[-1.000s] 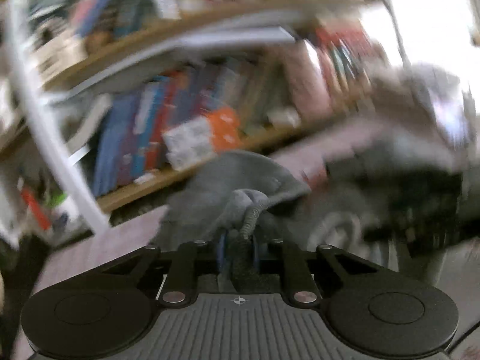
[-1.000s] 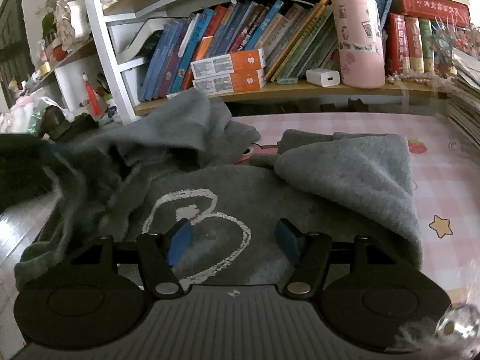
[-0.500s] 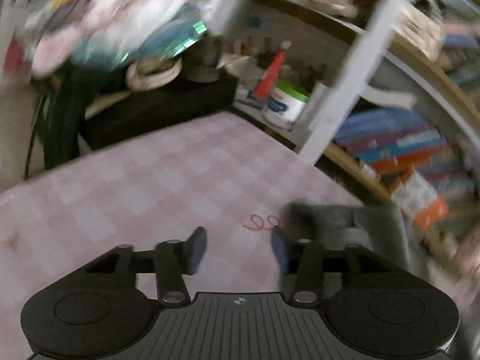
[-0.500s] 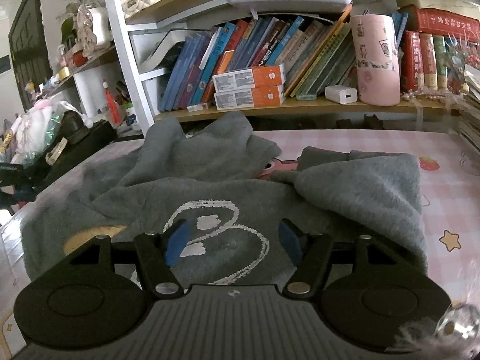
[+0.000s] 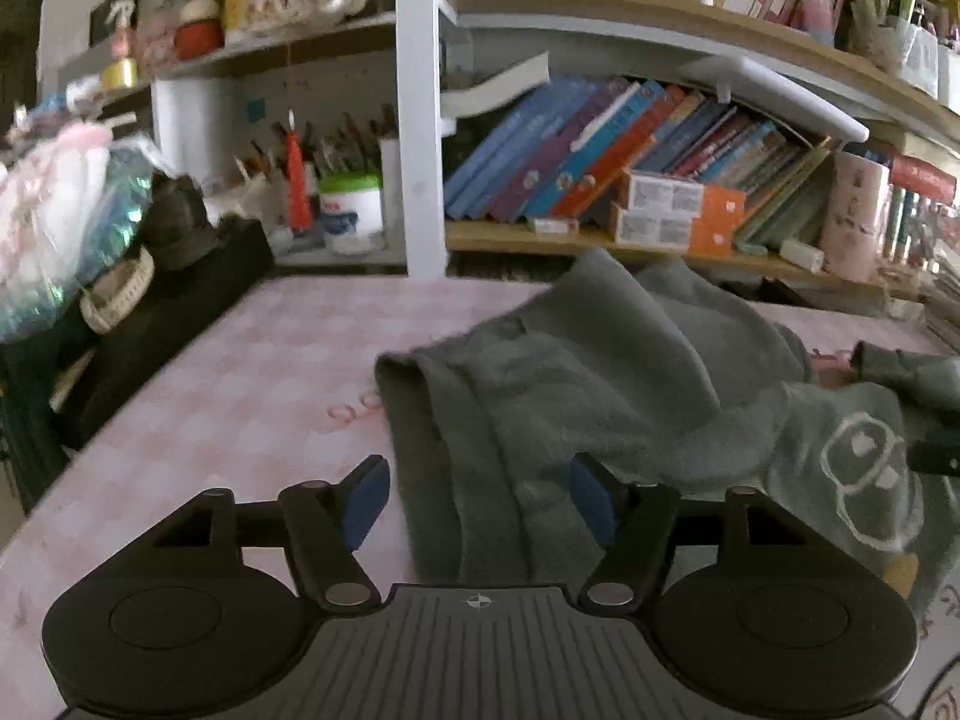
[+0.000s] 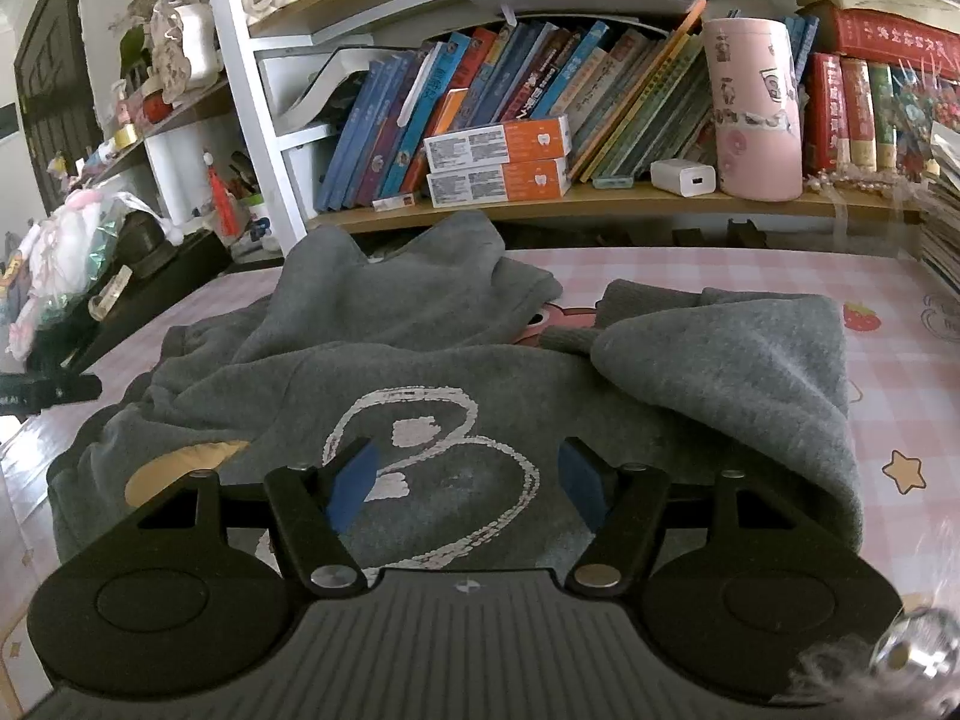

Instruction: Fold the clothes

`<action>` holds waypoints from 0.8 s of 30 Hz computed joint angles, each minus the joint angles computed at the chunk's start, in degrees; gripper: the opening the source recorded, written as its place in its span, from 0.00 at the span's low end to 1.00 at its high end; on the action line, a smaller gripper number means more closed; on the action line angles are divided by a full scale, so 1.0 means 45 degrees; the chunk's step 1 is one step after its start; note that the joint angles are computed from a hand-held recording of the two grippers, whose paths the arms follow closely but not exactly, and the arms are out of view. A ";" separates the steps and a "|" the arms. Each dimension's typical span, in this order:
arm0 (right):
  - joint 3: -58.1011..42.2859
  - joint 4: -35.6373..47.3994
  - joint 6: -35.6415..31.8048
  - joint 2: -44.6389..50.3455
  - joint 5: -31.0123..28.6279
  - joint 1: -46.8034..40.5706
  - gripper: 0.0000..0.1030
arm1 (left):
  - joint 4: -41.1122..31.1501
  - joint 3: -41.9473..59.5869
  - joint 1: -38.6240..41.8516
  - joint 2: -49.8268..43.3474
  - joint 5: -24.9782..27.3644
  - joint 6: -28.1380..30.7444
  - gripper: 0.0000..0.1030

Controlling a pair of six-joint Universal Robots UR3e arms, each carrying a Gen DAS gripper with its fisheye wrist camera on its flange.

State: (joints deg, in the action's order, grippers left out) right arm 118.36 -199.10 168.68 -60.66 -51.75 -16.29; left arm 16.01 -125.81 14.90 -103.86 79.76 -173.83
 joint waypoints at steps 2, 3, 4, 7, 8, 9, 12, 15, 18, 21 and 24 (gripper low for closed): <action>0.0005 -0.0014 -0.0010 -0.0002 0.0006 0.0007 0.64 | -0.0354 0.0088 0.0063 -0.0108 0.0033 -0.0035 0.65; -0.0012 -0.0037 0.0009 0.0021 0.0001 0.0005 0.64 | -0.0485 0.0144 0.0075 -0.0204 0.0060 -0.0049 0.65; -0.0025 -0.0022 0.0017 0.0032 -0.0012 0.0006 0.64 | -0.0579 0.0184 0.0094 -0.0307 0.0071 -0.0089 0.65; -0.0057 0.0045 -0.0003 0.0057 -0.0042 0.0013 0.64 | -0.0931 0.0441 0.0016 -0.0685 0.0133 -0.0237 0.65; -0.0055 0.0054 -0.0029 0.0057 -0.0036 0.0019 0.64 | -0.0959 0.0544 -0.0066 -0.0838 0.0177 -0.0232 0.65; -0.0051 0.0058 -0.0053 0.0056 -0.0030 0.0023 0.64 | -0.0989 0.0648 -0.0146 -0.0990 0.0220 -0.0227 0.65; -0.0035 0.0022 -0.0078 0.0040 -0.0012 0.0008 0.64 | -0.0277 0.0831 -0.0549 -0.1664 0.0643 -0.0004 0.66; 0.0041 -0.0243 0.0058 0.0064 0.0022 -0.0047 0.64 | -0.0358 0.0580 -0.0021 -0.1418 -0.0253 0.0959 0.44; 0.0154 -0.0609 0.0276 0.0079 0.0075 -0.0123 0.64 | -0.1310 0.0605 0.0298 -0.0780 0.0211 0.1920 0.40; 0.0191 -0.0620 0.0280 0.0050 0.0359 -0.0249 0.64 | -0.1271 0.0771 0.0538 -0.0799 0.1590 0.2119 0.40; 0.0286 -0.0507 -0.0094 -0.0030 0.0655 -0.0241 0.63 | -0.0937 0.1190 0.0995 -0.1312 0.2818 0.1851 0.40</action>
State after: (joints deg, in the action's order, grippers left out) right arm 119.65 -201.38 168.25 -60.80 -48.80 -17.38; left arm 11.79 -120.45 19.38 -109.76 92.44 -165.50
